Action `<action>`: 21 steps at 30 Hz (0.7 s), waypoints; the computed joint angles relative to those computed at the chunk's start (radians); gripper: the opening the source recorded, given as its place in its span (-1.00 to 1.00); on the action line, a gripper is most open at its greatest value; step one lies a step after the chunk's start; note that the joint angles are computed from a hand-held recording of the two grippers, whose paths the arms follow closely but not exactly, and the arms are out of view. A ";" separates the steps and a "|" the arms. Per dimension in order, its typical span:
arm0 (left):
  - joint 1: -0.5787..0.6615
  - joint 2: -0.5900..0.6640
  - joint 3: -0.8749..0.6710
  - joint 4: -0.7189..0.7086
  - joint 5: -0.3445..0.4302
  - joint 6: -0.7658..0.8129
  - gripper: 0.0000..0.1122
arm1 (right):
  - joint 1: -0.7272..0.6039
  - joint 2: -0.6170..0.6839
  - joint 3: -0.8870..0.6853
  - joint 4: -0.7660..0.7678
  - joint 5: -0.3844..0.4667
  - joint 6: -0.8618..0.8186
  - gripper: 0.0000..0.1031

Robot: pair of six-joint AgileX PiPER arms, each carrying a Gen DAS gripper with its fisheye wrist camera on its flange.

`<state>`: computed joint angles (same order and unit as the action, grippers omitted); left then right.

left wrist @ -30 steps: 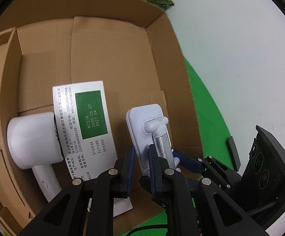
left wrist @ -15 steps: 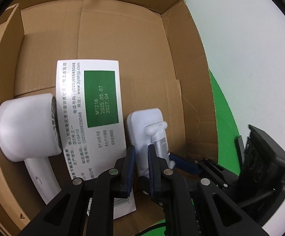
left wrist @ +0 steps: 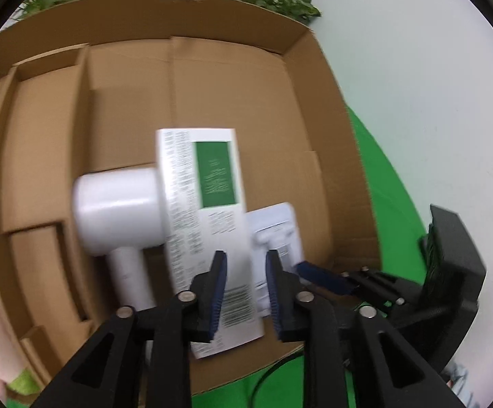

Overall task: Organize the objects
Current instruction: 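Lower the phone stand into the box beside the medicine box and open the right tool, then withdraw the right tool from the box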

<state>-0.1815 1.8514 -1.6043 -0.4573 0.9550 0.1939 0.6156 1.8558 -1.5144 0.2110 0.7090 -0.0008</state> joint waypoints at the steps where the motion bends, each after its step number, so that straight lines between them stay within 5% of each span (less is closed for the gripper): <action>1: 0.012 -0.020 0.031 -0.008 -0.007 0.010 -0.60 | -0.006 0.004 -0.002 0.022 0.009 -0.019 -0.63; 6: 0.040 -0.183 0.237 -0.018 -0.161 0.078 -0.58 | 0.028 0.004 0.003 -0.043 -0.012 0.032 -0.62; 10: 0.073 -0.306 0.368 -0.058 -0.260 0.137 -0.31 | 0.027 0.001 0.009 -0.032 -0.019 0.030 -0.63; 16: 0.147 -0.451 0.508 -0.056 -0.317 0.202 -0.30 | 0.074 -0.025 0.023 -0.212 -0.061 0.183 -0.58; 18: 0.173 -0.493 0.551 -0.041 -0.337 0.217 -0.16 | 0.091 -0.059 0.043 -0.217 -0.094 0.181 -0.31; 20: 0.208 -0.563 0.612 -0.013 -0.370 0.228 -0.02 | 0.129 -0.079 0.050 -0.298 -0.123 0.242 0.33; 21: 0.217 -0.598 0.649 0.007 -0.405 0.220 0.10 | 0.154 -0.102 0.080 -0.373 -0.153 0.306 0.46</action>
